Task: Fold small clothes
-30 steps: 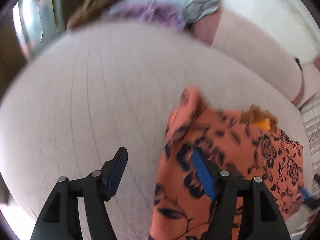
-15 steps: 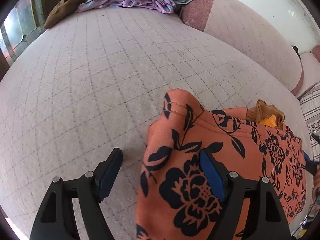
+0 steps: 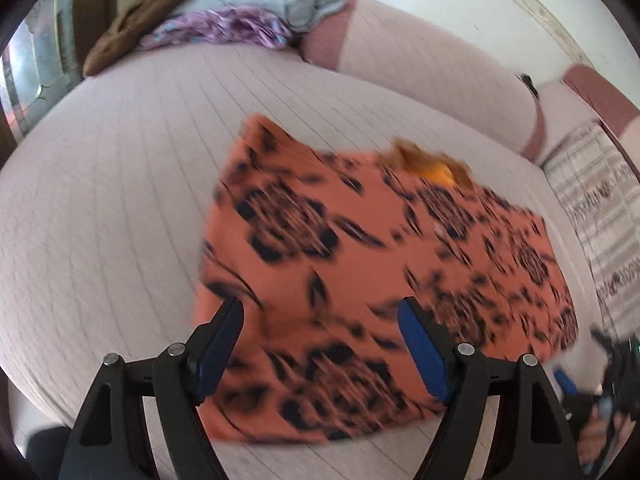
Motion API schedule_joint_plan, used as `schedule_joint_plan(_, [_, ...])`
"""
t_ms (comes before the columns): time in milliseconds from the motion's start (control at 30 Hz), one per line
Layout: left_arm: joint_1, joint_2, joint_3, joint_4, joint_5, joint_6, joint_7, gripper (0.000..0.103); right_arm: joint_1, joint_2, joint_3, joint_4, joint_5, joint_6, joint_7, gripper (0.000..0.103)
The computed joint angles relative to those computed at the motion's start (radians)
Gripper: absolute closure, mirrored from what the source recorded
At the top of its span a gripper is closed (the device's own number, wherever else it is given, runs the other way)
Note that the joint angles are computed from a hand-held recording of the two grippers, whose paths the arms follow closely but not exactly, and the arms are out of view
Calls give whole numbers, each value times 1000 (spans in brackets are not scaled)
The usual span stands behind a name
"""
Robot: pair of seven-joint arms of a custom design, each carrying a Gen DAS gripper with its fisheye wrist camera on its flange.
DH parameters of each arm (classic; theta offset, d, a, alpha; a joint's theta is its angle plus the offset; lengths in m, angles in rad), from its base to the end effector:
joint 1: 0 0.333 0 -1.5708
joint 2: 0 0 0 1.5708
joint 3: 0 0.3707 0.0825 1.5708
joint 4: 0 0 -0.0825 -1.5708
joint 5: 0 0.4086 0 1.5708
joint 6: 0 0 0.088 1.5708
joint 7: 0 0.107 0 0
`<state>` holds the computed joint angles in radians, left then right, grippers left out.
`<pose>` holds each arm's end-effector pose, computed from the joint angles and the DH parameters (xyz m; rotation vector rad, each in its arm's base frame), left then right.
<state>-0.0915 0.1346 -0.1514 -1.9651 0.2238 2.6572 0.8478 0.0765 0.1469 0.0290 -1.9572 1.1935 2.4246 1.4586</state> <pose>0.6369 -0.1596 0.5106 -2.2373 1.6174 -0.6973 0.6443 0.0711 0.4793 -1.0390 2.0009 0.5377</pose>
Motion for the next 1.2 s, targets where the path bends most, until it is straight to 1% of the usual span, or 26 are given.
schedule_joint_plan(67, [-5,-7,-7,-6,-11,-5,5,23,14,50,16,45,41,35,-7,16])
schedule_joint_plan(100, [-7,-15,-11,-13,-21,-19,11,23,26,75,19,71,26,60,16,21])
schedule_joint_plan(133, [-6,-24,-16,-19,-40,-30,20,23,30,100,21,103,2,70,37,50])
schedule_joint_plan(167, [-7,-30,-17,-26,-53,-38,24,23,39,136,30,146,-37,68,71,74])
schedule_joint_plan(200, [-10,-25,-18,-22,-57,-45,25,23,54,168,21,190,-145,51,155,90])
schedule_joint_plan(267, [-12,-70,-14,-59,-46,-44,23,23,84,171,7,231,-329,68,209,91])
schedule_joint_plan(367, [-13,-84,-5,-65,29,-45,-17,23,168,96,-26,221,-684,205,230,91])
schedule_joint_plan(400, [-13,-63,-5,-43,28,-57,-14,23,180,84,-28,217,-766,214,229,91])
schedule_joint_plan(467, [6,-56,-21,-31,-9,-79,3,23,174,111,-28,240,-834,130,248,81])
schedule_joint_plan(500, [-12,-22,-8,-2,-6,-76,-5,23,134,143,-4,254,-832,31,273,69])
schedule_joint_plan(533, [-12,-21,-8,0,-8,-72,-3,23,118,163,-5,245,-760,-13,277,65])
schedule_joint_plan(567, [-14,-28,-6,-4,7,-67,-9,23,95,149,-5,211,-618,-2,232,65])
schedule_joint_plan(600, [-17,-14,-5,10,22,-71,-15,23,56,122,19,165,-459,44,150,52])
schedule_joint_plan(633, [-18,-7,-5,20,27,-80,-10,23,-2,114,63,153,-363,34,113,35])
schedule_joint_plan(700, [-16,15,-10,48,2,-97,16,23,-35,108,69,145,-186,21,57,15])
schedule_joint_plan(800, [-21,23,-9,60,10,-81,7,23,-49,142,54,177,-101,-25,48,17])
schedule_joint_plan(833, [-22,27,-10,68,10,-86,11,23,-41,159,53,200,-102,-26,42,42])
schedule_joint_plan(900, [-23,25,-12,74,7,-94,22,23,1,183,28,260,-258,-15,81,91])
schedule_joint_plan(967, [-31,14,-6,66,38,-78,5,23,60,157,3,271,-450,80,118,91])
schedule_joint_plan(1000, [-35,14,-3,67,60,-75,-7,23,111,128,-22,255,-611,159,143,91])
schedule_joint_plan(1033, [-38,17,-1,69,77,-76,-16,23,137,113,-30,242,-711,190,161,91])
schedule_joint_plan(1067, [-39,21,-2,71,84,-76,-17,23,142,107,-31,234,-762,182,177,91])
schedule_joint_plan(1100, [-38,34,-5,80,82,-80,-2,23,144,122,-36,242,-812,132,205,86])
schedule_joint_plan(1133, [-36,53,-9,97,70,-107,24,23,148,158,-47,270,-840,49,234,73])
schedule_joint_plan(1167, [-38,72,-9,120,67,-153,32,23,122,183,-25,263,-798,22,236,73])
schedule_joint_plan(1200, [-39,80,-7,127,67,-168,29,23,69,172,11,235,-686,50,174,69])
